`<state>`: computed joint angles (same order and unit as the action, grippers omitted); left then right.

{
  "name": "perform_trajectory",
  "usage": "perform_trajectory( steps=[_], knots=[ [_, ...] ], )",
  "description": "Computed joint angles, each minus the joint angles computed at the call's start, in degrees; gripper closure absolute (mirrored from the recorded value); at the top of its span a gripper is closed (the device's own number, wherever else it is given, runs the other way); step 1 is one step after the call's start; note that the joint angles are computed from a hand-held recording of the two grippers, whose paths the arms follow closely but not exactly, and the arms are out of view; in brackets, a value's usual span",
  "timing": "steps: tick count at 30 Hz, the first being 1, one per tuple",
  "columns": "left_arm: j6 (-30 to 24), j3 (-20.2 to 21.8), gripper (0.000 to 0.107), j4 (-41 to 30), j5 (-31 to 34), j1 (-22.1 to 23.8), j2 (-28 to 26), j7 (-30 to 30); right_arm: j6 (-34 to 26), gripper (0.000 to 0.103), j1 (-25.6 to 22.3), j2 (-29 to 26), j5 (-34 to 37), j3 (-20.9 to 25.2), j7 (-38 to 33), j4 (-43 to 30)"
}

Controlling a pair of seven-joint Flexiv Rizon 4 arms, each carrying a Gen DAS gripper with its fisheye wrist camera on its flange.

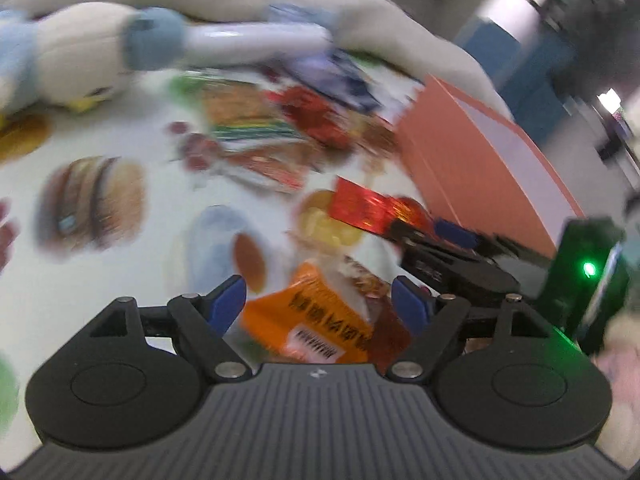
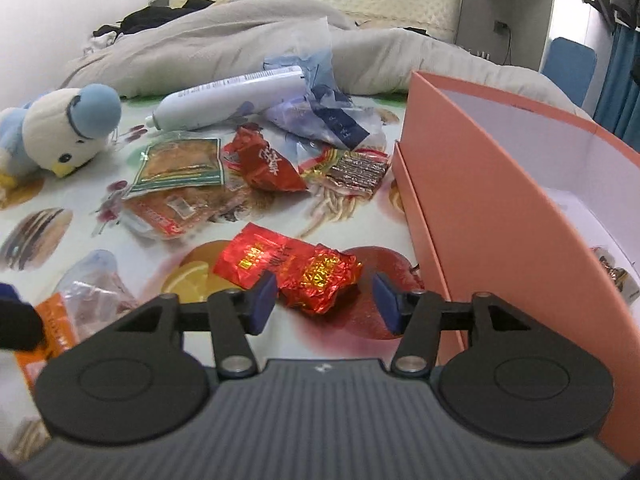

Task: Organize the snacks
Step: 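Lift the orange bag with the left tool while the right tool lifts the red foil candy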

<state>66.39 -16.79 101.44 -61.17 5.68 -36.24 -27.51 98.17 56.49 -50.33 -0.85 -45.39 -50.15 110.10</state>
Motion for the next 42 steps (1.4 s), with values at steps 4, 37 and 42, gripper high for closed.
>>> perform_trajectory(
  steps=[4, 37, 42],
  knots=[
    [-4.24, 1.72, 0.025, -3.83, 5.78, -0.34, -3.32, -2.38, -0.27, 0.044, -1.1, -1.12, -0.1, 0.72, 0.05, -1.19],
    [11.87, -0.87, 0.065, 13.01, -16.66, -5.19, 7.75, 5.41, 7.77, 0.051, 5.31, 10.9, 7.16, 2.14, -16.34, 12.48],
    [15.51, 1.51, 0.065, 16.18, -26.12, -9.59, 11.02, 7.96, 8.61, 0.051, 11.45, 13.93, 10.73, -1.64, -20.12, 17.4]
  ],
)
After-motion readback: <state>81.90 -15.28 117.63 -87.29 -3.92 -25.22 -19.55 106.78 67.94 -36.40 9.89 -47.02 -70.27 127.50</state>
